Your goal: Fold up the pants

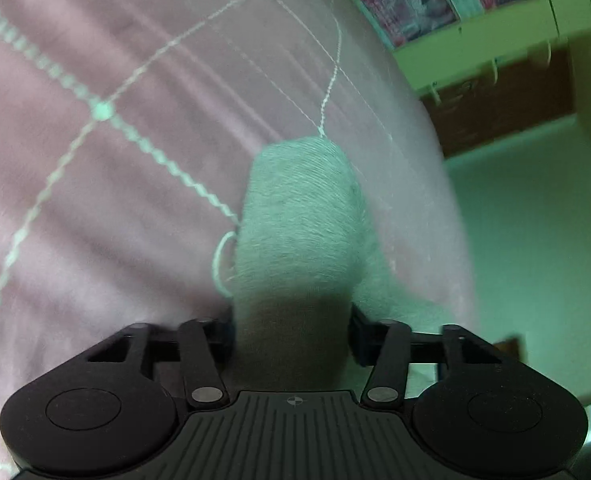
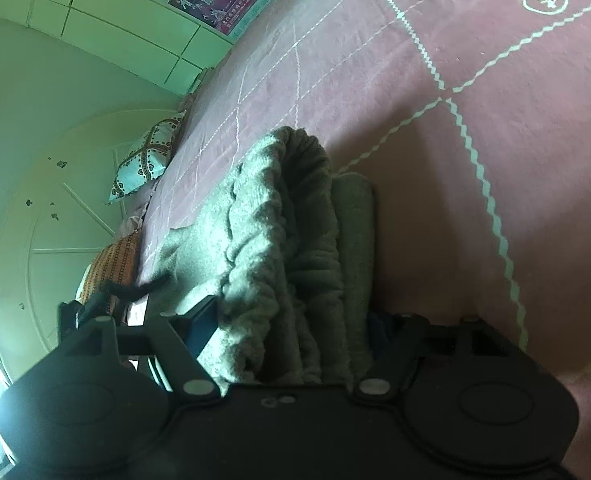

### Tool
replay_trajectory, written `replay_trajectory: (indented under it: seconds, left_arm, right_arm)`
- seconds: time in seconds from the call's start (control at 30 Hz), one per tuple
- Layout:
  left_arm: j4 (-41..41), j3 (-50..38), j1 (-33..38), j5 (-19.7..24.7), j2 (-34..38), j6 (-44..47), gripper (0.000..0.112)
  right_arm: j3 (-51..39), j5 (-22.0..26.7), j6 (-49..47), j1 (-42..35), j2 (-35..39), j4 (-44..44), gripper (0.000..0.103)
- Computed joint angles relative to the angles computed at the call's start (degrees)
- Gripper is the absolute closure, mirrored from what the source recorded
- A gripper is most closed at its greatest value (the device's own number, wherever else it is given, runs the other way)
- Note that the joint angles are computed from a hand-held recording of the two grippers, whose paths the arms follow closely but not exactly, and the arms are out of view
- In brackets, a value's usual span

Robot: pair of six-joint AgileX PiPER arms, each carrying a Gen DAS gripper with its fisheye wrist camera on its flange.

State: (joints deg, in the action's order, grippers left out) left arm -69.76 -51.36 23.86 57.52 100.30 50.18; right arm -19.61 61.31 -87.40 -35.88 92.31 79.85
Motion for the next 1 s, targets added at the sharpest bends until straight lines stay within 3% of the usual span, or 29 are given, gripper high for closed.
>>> replay_trajectory:
  seconds: [0.13, 0.23, 0.3, 0.37, 0.47, 0.5, 0.63, 0.77, 0.97, 1.0]
  left_arm:
    - [-3.22, 4.0, 9.05, 9.64, 2.77, 6.01, 0.056]
    - [-3.57, 6.68, 7.67, 5.75, 1.02, 9.26, 0.07]
    - [-2.94, 6.44, 5.05, 3.04, -0.15, 8.85, 0.071]
    - [-1.58, 4.09, 1.2, -0.5, -0.94, 6.57, 0.071]
    - [2.54, -1.12, 1.25, 0.85, -1.84, 0.72, 0.076]
    - [1.11, -0.96, 2.15, 2.06, -1.77, 0.93, 0.082]
    - [-2.96, -1.68, 6.17, 8.47, -2.57, 3.72, 0.084]
    - [-5.42, -12.18, 6.23, 9.86, 2.59, -1.46, 0.084]
    - [-4.29, -34.15, 5.64, 6.7, 17.14, -10.97, 0.082]
    - [-2.86, -36.37, 4.88, 4.22, 19.56, -12.62, 0.066]
  right_arm:
    - [-1.35, 2.37, -1.0, -1.99, 2.9, -1.58, 0.04]
    - [-1.8, 2.07, -1.48, -0.89, 4.28, -0.12, 0.039]
    - [-1.88, 0.56, -0.81, 1.1, 3.4, 1.16, 0.039]
    - [-1.72, -1.85, -0.02, 3.49, 1.29, 1.92, 0.047]
    - [-1.57, -4.17, 1.79, 5.35, -3.21, 0.62, 0.062]
    - [-1.65, -4.29, 2.63, 5.47, -4.73, -0.3, 0.063]
    - [-5.0, -2.24, 7.42, 6.96, -10.06, -3.11, 0.066]
    - [-15.18, -4.09, 13.43, 14.78, -8.88, -1.62, 0.066]
    - [-40.44, -8.35, 23.49, 27.01, 7.19, -3.32, 0.062]
    - [-44.16, -9.84, 24.57, 28.41, 10.76, -4.7, 0.059]
